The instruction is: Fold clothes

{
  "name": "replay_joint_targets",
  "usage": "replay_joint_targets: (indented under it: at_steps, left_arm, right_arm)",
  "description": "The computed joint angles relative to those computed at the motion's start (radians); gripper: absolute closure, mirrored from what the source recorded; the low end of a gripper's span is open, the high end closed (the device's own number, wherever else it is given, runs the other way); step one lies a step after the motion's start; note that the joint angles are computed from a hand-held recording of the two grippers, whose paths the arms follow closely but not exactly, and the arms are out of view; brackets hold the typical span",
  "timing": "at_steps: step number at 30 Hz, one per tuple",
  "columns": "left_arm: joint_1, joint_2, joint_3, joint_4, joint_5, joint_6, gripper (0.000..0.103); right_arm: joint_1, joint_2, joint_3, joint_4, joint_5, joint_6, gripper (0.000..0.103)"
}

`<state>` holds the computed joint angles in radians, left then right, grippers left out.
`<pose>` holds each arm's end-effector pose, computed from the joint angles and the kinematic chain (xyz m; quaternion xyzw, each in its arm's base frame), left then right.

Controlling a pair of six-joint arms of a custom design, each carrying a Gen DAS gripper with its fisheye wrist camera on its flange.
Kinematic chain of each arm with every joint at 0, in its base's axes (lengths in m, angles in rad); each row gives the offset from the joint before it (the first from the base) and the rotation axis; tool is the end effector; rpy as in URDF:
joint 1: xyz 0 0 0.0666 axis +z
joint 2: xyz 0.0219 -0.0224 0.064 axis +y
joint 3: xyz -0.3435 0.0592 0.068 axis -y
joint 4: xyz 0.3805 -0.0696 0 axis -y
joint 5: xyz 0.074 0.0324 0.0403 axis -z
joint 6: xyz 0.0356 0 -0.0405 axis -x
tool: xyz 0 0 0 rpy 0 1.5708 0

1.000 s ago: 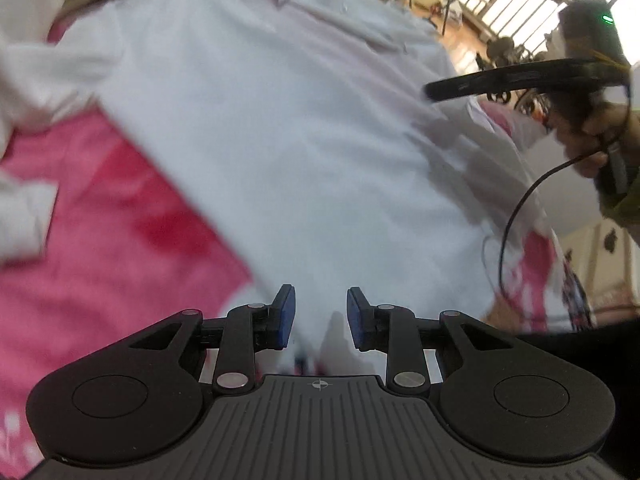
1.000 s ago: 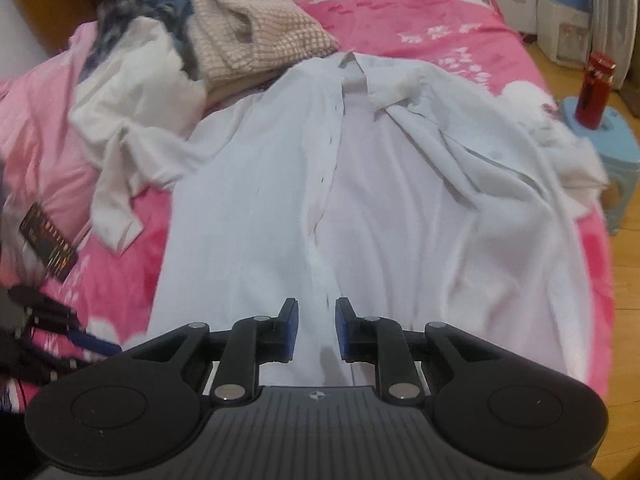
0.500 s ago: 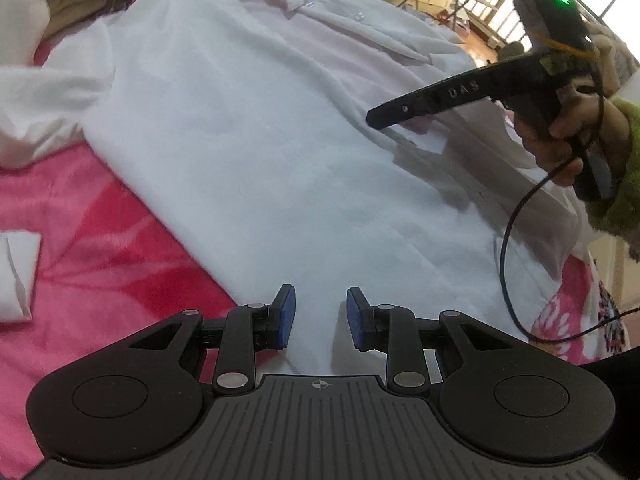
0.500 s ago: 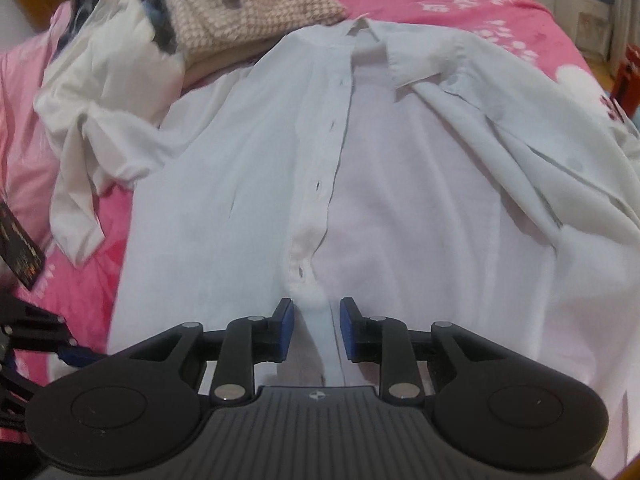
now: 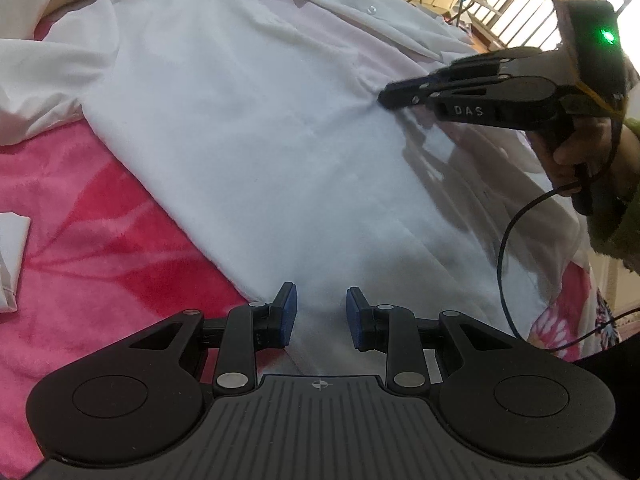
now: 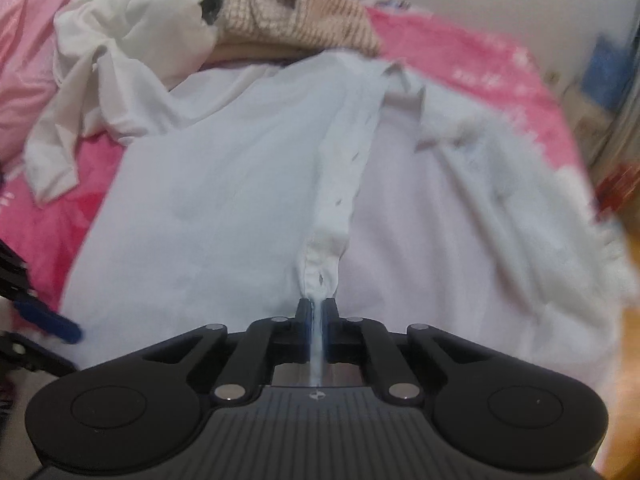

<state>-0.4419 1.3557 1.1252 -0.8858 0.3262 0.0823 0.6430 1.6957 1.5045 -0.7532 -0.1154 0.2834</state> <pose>0.3860 -0.1957 0.2969 0.2079 0.9393 -0.2104 0.1737 0.4537 0.3445 0.3019 -0.4403 0.8418 0.1090 0.2928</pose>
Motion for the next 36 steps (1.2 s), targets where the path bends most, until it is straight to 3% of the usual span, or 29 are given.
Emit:
replay_joint_targets:
  at_steps: [5, 10, 12, 16, 18, 23, 27, 29, 31, 33, 36]
  left_arm:
    - [0.001, 0.006, -0.001, 0.003, 0.006, -0.02, 0.076]
    - [0.006, 0.005, -0.001, -0.001, 0.014, -0.033, 0.076]
    - [0.007, 0.004, -0.001, -0.003, 0.014, -0.035, 0.076]
    - [0.007, 0.005, -0.001, -0.003, 0.012, -0.048, 0.076]
    - [0.005, 0.003, -0.004, -0.002, 0.008, -0.057, 0.076]
    - [-0.002, -0.008, -0.011, 0.003, -0.01, -0.071, 0.076]
    - [-0.002, -0.011, -0.011, -0.001, -0.013, -0.075, 0.076]
    - [-0.001, -0.011, -0.01, -0.004, -0.014, -0.077, 0.076]
    - [-0.002, -0.012, -0.011, -0.004, -0.013, -0.077, 0.076]
    - [-0.002, -0.014, -0.014, -0.001, -0.013, -0.072, 0.076]
    - [-0.002, -0.02, -0.02, 0.004, -0.014, -0.06, 0.076]
  right_arm:
    - [0.05, -0.021, -0.082, 0.116, 0.203, 0.06, 0.097]
    - [0.048, -0.029, -0.078, 0.157, 0.251, 0.03, 0.09]
    - [0.04, -0.036, -0.068, 0.164, 0.227, 0.015, 0.09]
    - [0.022, -0.003, -0.009, 0.144, 0.048, 0.01, 0.09]
    - [0.018, 0.04, 0.026, 0.13, -0.002, 0.001, 0.091]
    - [-0.02, 0.133, 0.138, 0.028, -0.051, -0.133, 0.092]
    - [-0.018, 0.129, 0.157, 0.068, -0.095, -0.123, 0.091]
    - [-0.013, 0.182, 0.218, 0.037, -0.112, -0.125, 0.091]
    - [-0.009, 0.243, 0.277, -0.006, -0.07, -0.117, 0.091]
    - [-0.018, 0.264, 0.307, -0.045, -0.072, -0.166, 0.091]
    - [-0.025, 0.247, 0.315, -0.036, -0.111, -0.217, 0.09]
